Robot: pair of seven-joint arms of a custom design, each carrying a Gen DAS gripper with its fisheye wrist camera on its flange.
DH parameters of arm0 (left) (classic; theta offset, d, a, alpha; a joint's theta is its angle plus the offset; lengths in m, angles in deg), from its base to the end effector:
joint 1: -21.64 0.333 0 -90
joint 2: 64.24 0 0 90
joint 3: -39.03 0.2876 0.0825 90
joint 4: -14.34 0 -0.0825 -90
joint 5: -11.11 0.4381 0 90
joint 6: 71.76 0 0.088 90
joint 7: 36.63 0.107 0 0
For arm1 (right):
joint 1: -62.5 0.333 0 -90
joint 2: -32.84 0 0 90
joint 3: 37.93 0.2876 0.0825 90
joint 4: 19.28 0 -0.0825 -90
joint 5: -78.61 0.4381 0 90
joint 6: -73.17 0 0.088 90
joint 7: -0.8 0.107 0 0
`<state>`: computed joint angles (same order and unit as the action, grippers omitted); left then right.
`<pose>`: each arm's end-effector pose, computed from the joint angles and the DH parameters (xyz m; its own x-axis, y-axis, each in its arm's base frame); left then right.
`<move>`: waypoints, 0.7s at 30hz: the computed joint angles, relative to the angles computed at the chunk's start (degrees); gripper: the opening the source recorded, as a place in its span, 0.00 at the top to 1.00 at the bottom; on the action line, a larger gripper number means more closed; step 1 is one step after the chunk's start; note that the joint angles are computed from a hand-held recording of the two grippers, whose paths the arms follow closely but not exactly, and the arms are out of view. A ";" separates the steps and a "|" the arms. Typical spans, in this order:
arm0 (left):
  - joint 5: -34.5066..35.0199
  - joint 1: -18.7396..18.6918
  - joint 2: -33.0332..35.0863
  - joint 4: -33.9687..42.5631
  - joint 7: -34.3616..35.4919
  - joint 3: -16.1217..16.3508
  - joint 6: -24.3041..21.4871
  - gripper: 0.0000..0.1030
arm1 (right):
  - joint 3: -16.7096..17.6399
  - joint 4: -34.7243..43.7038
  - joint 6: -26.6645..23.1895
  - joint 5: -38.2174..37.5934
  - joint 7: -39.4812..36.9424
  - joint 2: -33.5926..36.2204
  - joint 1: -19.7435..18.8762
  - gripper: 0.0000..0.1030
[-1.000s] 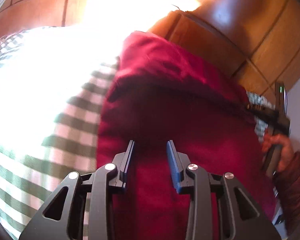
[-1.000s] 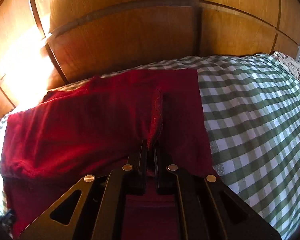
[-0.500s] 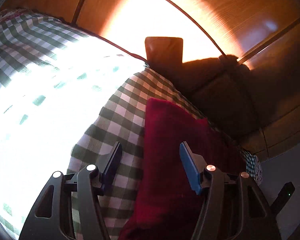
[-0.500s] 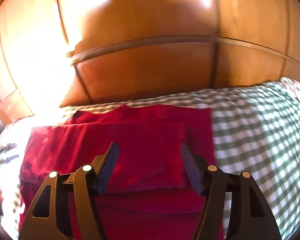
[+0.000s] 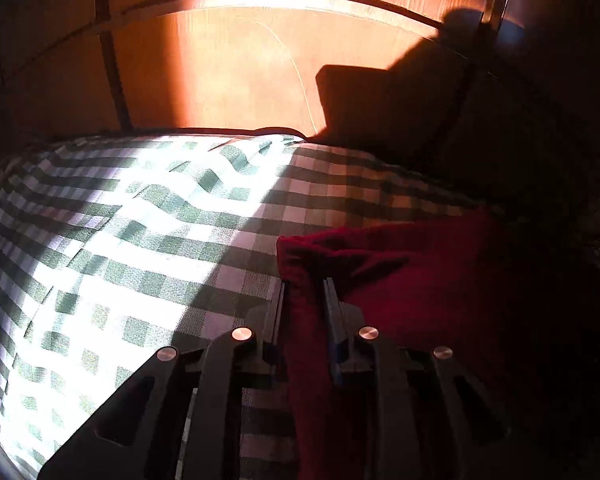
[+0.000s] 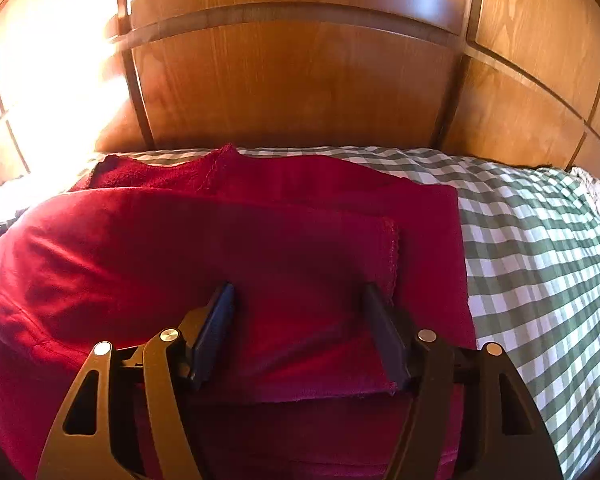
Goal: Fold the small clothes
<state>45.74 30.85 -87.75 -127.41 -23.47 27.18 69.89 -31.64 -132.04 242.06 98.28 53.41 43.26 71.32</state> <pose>0.5092 -0.0242 0.4270 0.7507 -0.6536 0.0963 -0.4790 -0.6389 -0.6020 0.6638 0.1533 0.4156 0.4962 -0.8528 0.1632 -0.5427 -0.4513 -0.7084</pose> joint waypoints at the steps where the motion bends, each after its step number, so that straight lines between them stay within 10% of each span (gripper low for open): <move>1: 0.37 -0.06 -0.92 -0.12 -1.45 -0.91 -1.28 0.82 | -0.11 -0.44 0.93 -0.43 0.12 -0.05 0.20 0.37; 7: 2.21 -4.53 -10.42 -6.19 -3.02 -5.06 1.32 0.78 | 0.64 -0.76 1.91 0.45 -0.90 -0.05 -0.42 0.36; 11: -4.11 -6.32 -4.91 -4.56 2.80 -6.59 -1.42 0.70 | 0.72 -0.55 1.86 0.83 -1.29 0.07 -0.48 0.36; 16: -5.36 -8.94 -7.47 -5.74 -0.24 -4.49 -3.01 0.69 | -0.75 -0.80 1.46 -2.53 1.66 -0.48 0.73 0.33; 21: -4.82 -9.58 -12.90 -6.26 -2.15 -7.35 -8.53 0.47 | 0.53 -5.43 0.58 4.14 -3.39 -6.18 -0.53 0.09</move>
<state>40.92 21.27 -100.65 -133.67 -25.63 19.83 61.36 -31.11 -137.46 242.64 102.41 50.02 37.08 70.79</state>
